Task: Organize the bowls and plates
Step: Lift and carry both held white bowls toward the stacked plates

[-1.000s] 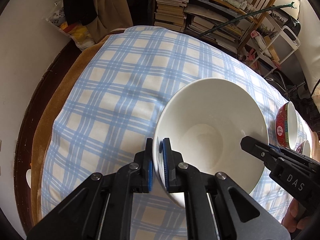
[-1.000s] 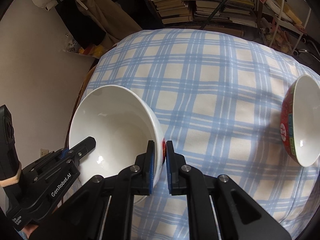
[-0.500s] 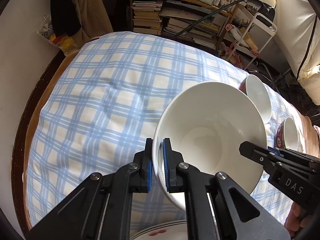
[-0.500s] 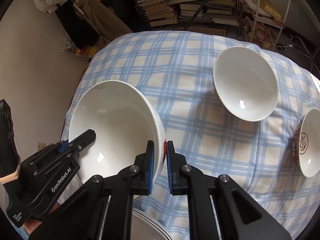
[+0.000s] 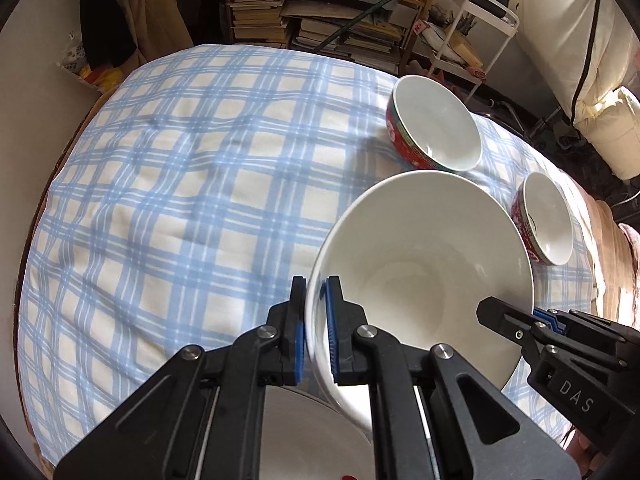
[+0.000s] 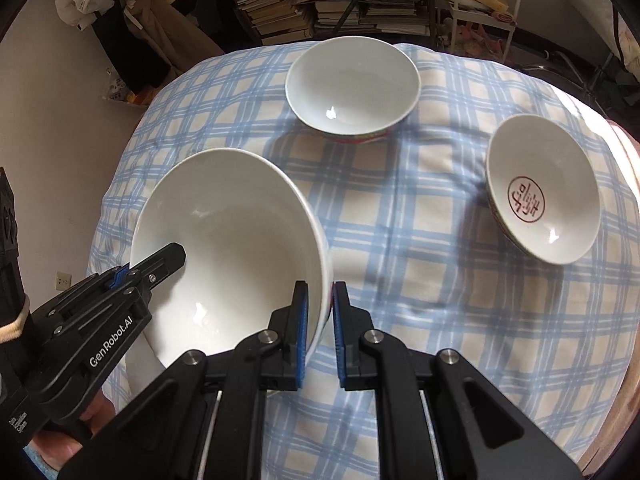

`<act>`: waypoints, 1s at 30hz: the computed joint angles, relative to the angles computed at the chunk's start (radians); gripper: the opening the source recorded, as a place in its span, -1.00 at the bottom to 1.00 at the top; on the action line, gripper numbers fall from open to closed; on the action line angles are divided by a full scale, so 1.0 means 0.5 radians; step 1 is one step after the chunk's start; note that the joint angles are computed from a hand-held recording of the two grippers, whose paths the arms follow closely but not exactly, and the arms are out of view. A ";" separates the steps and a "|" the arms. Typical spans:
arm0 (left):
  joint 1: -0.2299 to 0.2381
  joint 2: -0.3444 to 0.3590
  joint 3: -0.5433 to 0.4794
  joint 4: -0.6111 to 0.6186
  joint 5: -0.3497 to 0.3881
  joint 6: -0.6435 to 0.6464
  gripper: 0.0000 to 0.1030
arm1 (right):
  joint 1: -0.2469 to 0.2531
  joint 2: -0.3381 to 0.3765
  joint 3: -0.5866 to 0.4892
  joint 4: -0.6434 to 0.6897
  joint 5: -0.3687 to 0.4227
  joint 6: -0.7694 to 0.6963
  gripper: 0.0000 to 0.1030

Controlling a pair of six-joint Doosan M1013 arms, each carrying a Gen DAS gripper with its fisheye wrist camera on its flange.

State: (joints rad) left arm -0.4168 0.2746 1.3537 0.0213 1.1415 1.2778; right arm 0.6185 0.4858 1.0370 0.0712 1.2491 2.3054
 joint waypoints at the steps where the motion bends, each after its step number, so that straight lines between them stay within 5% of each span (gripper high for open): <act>1: -0.021 -0.006 0.008 0.023 0.016 0.014 -0.82 | -0.005 -0.031 0.052 0.017 -0.026 0.009 -0.75; 21: -0.188 -0.067 0.170 -0.055 0.157 0.174 -0.78 | 0.009 -0.365 0.626 0.046 -0.211 0.084 -0.73; 30: -0.227 -0.091 0.224 0.035 0.152 0.069 -0.69 | 0.063 -0.387 0.638 -0.037 -0.207 0.090 -0.70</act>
